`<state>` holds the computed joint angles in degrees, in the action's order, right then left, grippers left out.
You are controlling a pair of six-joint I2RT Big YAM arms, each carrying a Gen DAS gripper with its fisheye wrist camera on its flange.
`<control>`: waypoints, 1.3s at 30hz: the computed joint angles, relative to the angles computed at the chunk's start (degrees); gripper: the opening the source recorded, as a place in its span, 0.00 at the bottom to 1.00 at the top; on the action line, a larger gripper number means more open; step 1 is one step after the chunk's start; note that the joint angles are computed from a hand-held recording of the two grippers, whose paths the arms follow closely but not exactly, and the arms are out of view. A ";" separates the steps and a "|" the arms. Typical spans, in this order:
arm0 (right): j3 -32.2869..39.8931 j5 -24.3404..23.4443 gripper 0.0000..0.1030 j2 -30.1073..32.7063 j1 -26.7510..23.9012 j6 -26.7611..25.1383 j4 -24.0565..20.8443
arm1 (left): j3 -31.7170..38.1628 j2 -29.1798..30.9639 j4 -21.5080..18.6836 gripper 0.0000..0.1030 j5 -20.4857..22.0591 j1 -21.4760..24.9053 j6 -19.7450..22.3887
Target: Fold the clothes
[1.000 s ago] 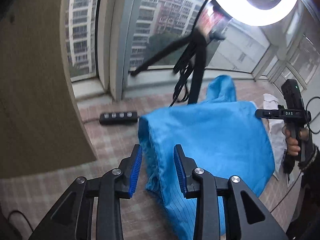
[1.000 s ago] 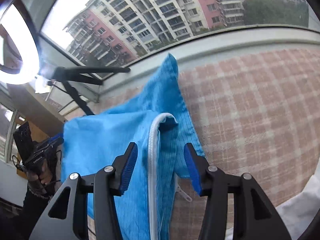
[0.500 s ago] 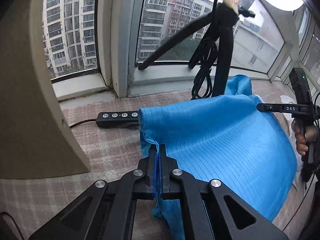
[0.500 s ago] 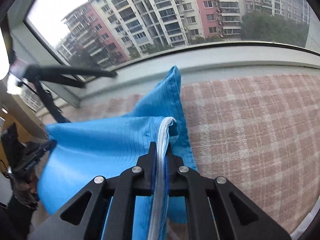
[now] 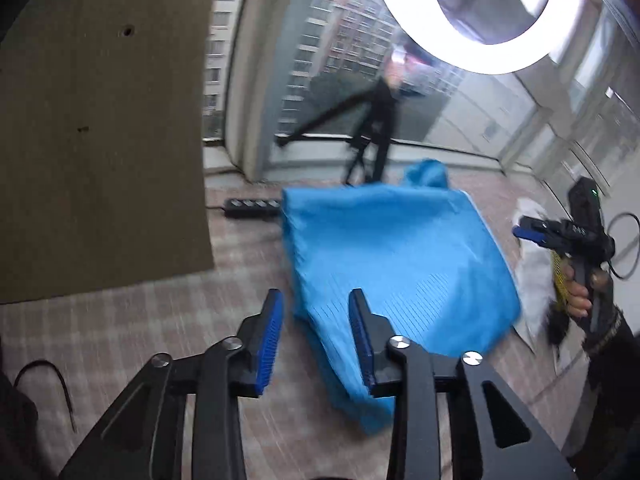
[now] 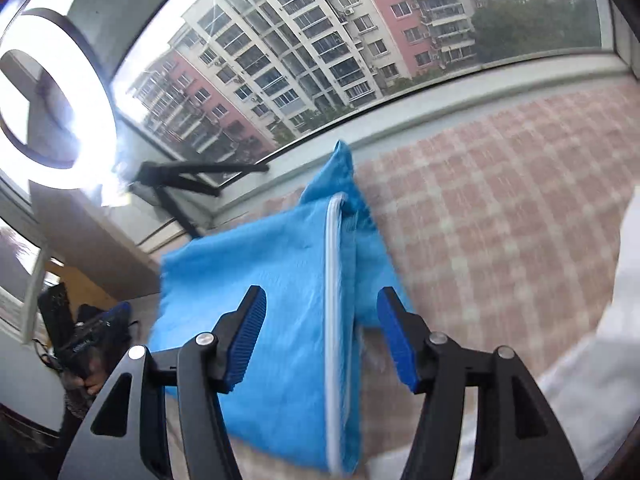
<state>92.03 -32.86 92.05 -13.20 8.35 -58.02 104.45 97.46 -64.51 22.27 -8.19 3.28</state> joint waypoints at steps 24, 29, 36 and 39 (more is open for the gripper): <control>8.65 15.79 0.30 9.77 19.87 -6.25 -4.61 | -10.85 0.35 0.47 0.48 21.04 1.11 1.35; 10.00 14.52 0.30 11.48 18.76 -5.07 -5.68 | -14.40 -2.03 5.53 0.27 23.48 1.59 0.82; 10.88 16.67 0.30 12.40 18.99 -6.21 -6.45 | -19.02 -7.84 8.08 0.13 23.04 3.70 3.18; 10.48 16.90 0.30 11.58 19.60 -5.89 -6.90 | -17.41 -7.57 4.50 0.13 19.82 4.62 4.59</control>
<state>102.52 -15.95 103.63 6.40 2.46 -64.92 87.04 89.89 -60.01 42.09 -3.56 7.88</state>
